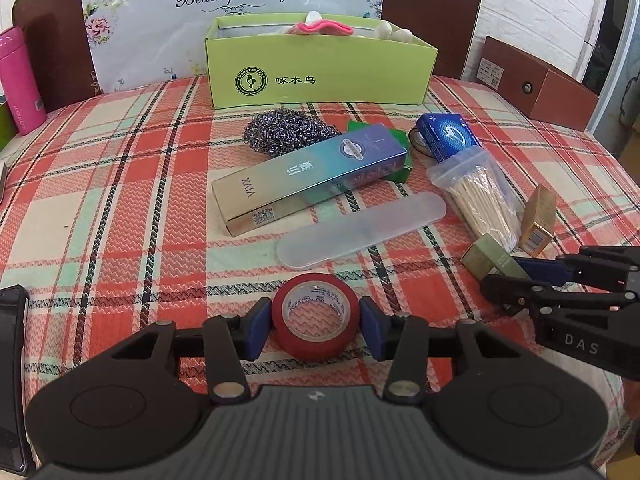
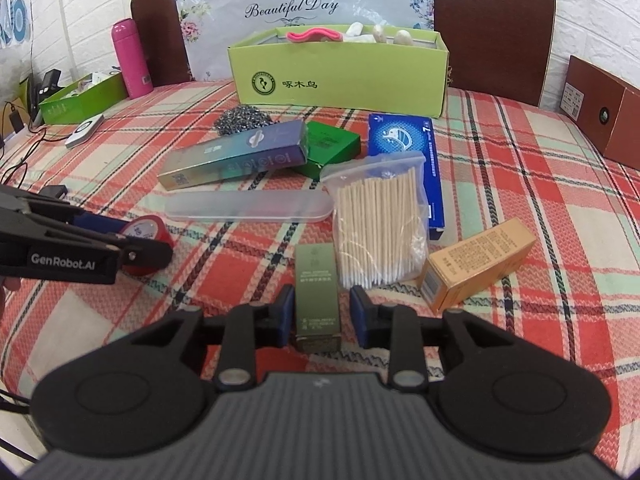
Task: Organize objects
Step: 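Carry the tape and olive box into the lime-green box and open both grippers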
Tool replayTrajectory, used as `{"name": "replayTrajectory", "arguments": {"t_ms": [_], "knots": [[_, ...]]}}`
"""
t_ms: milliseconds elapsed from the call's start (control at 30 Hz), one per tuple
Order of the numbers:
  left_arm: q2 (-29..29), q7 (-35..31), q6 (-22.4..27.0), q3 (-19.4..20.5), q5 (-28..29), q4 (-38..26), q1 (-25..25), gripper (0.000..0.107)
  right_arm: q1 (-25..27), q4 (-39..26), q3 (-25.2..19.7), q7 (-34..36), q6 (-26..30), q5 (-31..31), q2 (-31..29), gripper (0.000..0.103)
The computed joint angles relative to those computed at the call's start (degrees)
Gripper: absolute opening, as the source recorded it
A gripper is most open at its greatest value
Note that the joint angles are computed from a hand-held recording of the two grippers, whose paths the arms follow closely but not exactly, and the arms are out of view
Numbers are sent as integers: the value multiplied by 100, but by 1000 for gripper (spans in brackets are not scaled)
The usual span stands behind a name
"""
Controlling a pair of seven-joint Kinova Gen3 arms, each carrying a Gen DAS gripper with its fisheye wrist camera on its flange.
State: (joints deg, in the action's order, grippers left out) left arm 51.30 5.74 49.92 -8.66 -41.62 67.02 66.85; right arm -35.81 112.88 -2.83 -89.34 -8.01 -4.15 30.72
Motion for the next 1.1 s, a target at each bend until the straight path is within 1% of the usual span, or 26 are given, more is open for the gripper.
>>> {"name": "replayTrajectory", "arguments": {"t_ms": [33, 100, 200, 333, 433, 533, 600, 633, 667, 733, 800, 967, 1100], "knots": [[-16, 17, -26, -7, -9, 22, 4, 49, 85, -4, -93, -9, 9, 33, -4, 23], [-69, 22, -83, -17, -43, 76, 12, 49, 249, -27, -271, 6, 81, 100, -31, 23], [-262, 94, -321, -102, -225, 287, 68, 49, 880, 6, -937, -74, 38, 429, -118, 22], [-453, 53, -250, -240, -602, 307, 134, 49, 1501, -72, -1540, -210, -100, 814, -264, 22], [-630, 108, -341, -292, -882, 357, 44, 49, 2040, -360, -2064, -383, -34, 1184, -262, 22], [-733, 128, -348, -328, -1116, 282, -91, 49, 2470, -831, -2503, -487, 177, 1487, -142, 22], [-738, 51, -294, -309, -1203, 129, -239, 49, 2581, -1179, -2636, -471, 314, 1566, -33, 22], [-710, -57, -191, -288, -1201, -28, -340, 49, 2582, -1388, -2642, -436, 373, 1579, 41, 22], [-664, -172, -94, -265, -1192, -188, -430, 49, 2505, -1562, -2557, -399, 405, 1551, 92, 22], [-576, -454, 44, -213, -1118, -517, -657, 49, 2239, -2000, -2248, -330, 527, 1439, 241, 22], [-471, -663, 72, -183, -991, -816, -879, 49, 2090, -2464, -2081, -268, 731, 1302, 440, 22], [-42, -1304, 125, -149, -448, -1693, -1475, 49, 1509, -3638, -1331, -173, 1123, 860, 1040, 22], [369, -1920, 148, -38, 188, -2479, -1981, 49, 1238, -4609, -930, -143, 1576, 601, 1620, 22]]}}
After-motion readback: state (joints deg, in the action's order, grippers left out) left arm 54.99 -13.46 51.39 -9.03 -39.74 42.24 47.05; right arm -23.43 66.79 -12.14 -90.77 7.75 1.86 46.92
